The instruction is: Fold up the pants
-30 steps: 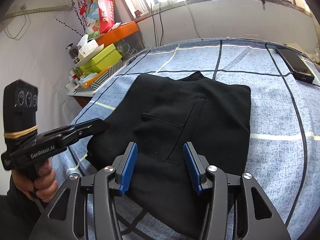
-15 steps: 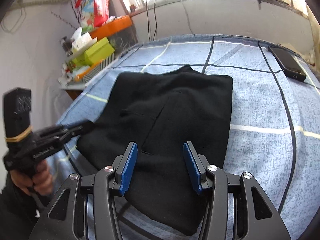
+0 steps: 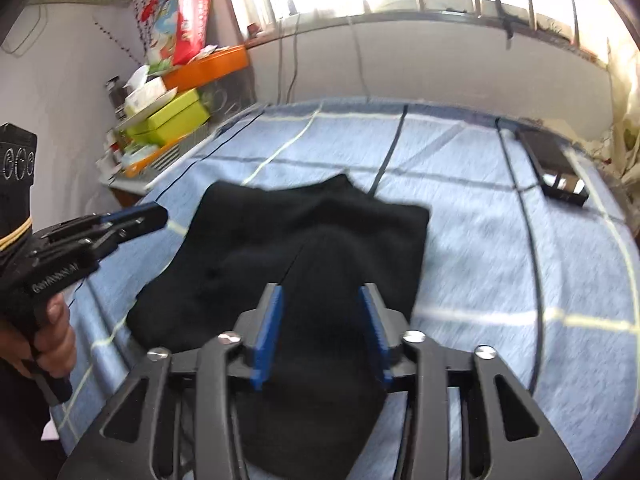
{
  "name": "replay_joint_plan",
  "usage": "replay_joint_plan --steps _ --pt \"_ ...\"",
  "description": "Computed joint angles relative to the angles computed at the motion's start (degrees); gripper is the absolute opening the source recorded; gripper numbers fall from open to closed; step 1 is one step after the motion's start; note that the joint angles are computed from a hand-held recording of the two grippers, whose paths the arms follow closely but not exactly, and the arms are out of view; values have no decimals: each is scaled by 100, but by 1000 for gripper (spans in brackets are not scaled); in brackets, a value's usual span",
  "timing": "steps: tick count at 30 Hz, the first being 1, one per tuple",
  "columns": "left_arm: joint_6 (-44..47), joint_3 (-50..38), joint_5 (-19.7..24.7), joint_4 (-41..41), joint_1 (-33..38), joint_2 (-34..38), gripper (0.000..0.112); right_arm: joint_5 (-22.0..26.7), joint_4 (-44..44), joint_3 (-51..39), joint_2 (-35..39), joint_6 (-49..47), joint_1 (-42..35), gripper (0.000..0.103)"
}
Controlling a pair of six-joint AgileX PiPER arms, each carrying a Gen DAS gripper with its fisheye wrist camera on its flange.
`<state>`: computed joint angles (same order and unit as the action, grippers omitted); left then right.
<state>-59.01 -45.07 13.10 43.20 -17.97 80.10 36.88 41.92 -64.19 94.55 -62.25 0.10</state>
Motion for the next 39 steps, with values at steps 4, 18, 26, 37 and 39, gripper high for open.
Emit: replay_joint_plan --steps 4,18,26,37,39 --pt "184 -777 243 -26 74 889 11 -124 -433 -898 749 614 188 23" --pt "-598 -898 50 787 242 1466 12 -171 -1587 -1842 1642 1624 377 14" --pt "-1579 -176 889 1537 -519 399 12 18 -262 -88 -18 24 -89 17" --pt "-2771 1176 1396 2046 -1864 -1048 12 278 241 1606 -1556 -882 -484 17" --pt "-2817 1243 1383 2020 -1877 -898 12 166 100 1693 -1500 -794 -393 17"
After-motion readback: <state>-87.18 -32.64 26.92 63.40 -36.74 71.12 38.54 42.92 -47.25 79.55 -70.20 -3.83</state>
